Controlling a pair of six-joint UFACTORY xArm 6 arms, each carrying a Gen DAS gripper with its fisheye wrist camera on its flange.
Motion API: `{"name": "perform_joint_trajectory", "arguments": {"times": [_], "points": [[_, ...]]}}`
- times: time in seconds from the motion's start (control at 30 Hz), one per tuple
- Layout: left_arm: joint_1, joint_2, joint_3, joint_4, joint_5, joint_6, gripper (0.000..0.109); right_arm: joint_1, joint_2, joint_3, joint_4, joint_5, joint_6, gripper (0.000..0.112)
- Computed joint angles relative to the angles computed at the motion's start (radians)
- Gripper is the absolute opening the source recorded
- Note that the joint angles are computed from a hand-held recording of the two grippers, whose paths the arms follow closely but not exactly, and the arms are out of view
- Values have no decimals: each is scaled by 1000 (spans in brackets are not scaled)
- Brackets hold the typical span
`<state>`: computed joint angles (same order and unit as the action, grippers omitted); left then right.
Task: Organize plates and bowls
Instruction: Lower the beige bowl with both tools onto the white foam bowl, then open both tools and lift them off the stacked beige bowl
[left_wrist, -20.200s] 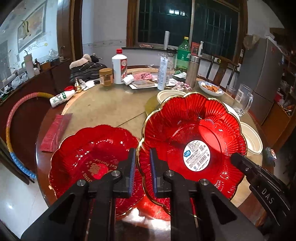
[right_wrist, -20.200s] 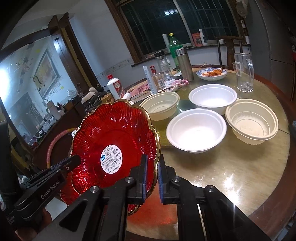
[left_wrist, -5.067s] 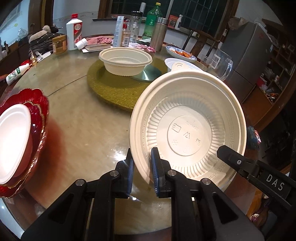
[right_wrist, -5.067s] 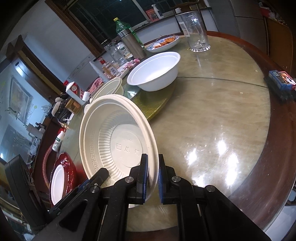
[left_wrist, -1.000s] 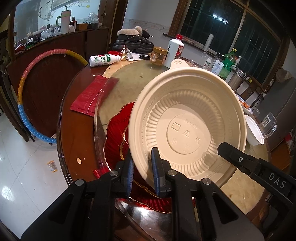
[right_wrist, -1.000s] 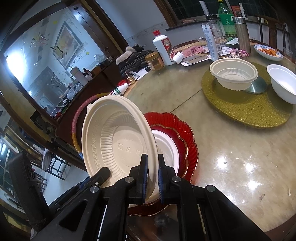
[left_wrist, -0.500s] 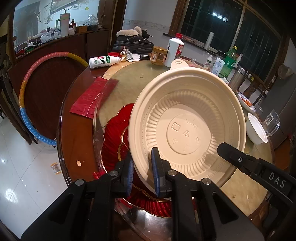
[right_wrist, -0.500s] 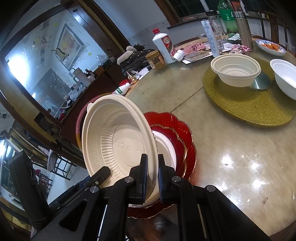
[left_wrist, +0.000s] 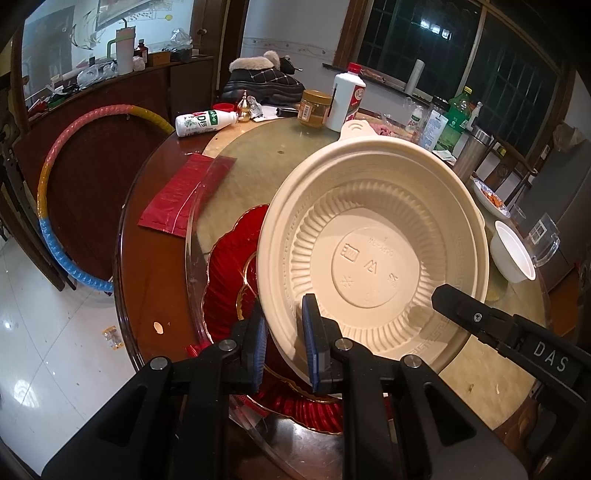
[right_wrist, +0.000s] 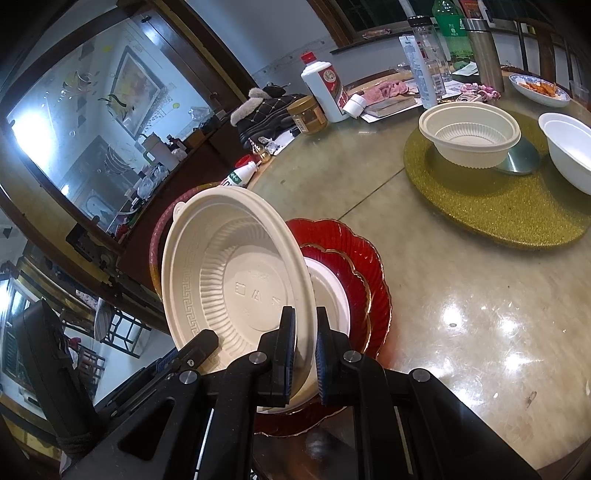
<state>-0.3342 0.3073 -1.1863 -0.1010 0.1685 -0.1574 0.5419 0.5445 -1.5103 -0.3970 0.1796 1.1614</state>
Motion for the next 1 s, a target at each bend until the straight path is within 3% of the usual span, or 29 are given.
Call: {"name": "perform_joint_trajectory", "arguments": {"times": [0.33, 0.43, 0.7, 0.83, 0.87, 0.9, 0.93, 0.97, 1.0], "points": [[3, 3, -9, -64, 13, 60, 16, 7, 8, -11, 55, 9, -39, 11], [6, 1, -3, 7, 2, 5, 16, 5, 6, -10, 36, 9, -21, 11], [6, -4, -8, -17, 11, 17, 16, -1, -9, 14, 29, -15, -5, 14], [14, -14, 9, 32, -26, -57, 18, -12, -19, 28, -24, -31, 50, 15], [18, -16, 11, 44, -32, -79, 21, -16, -24, 38, -31, -47, 61, 15], [20, -19, 15, 21, -41, -80, 35, -19, -30, 54, -37, -75, 77, 16], [21, -22, 17, -29, -49, -62, 58, -24, -33, 65, -39, -98, 90, 21], [21, -25, 22, -77, -62, -47, 68, -29, -34, 70, -55, -114, 114, 26], [20, -32, 33, -149, -91, -22, 80, -38, -35, 79, -90, -144, 160, 41]]}}
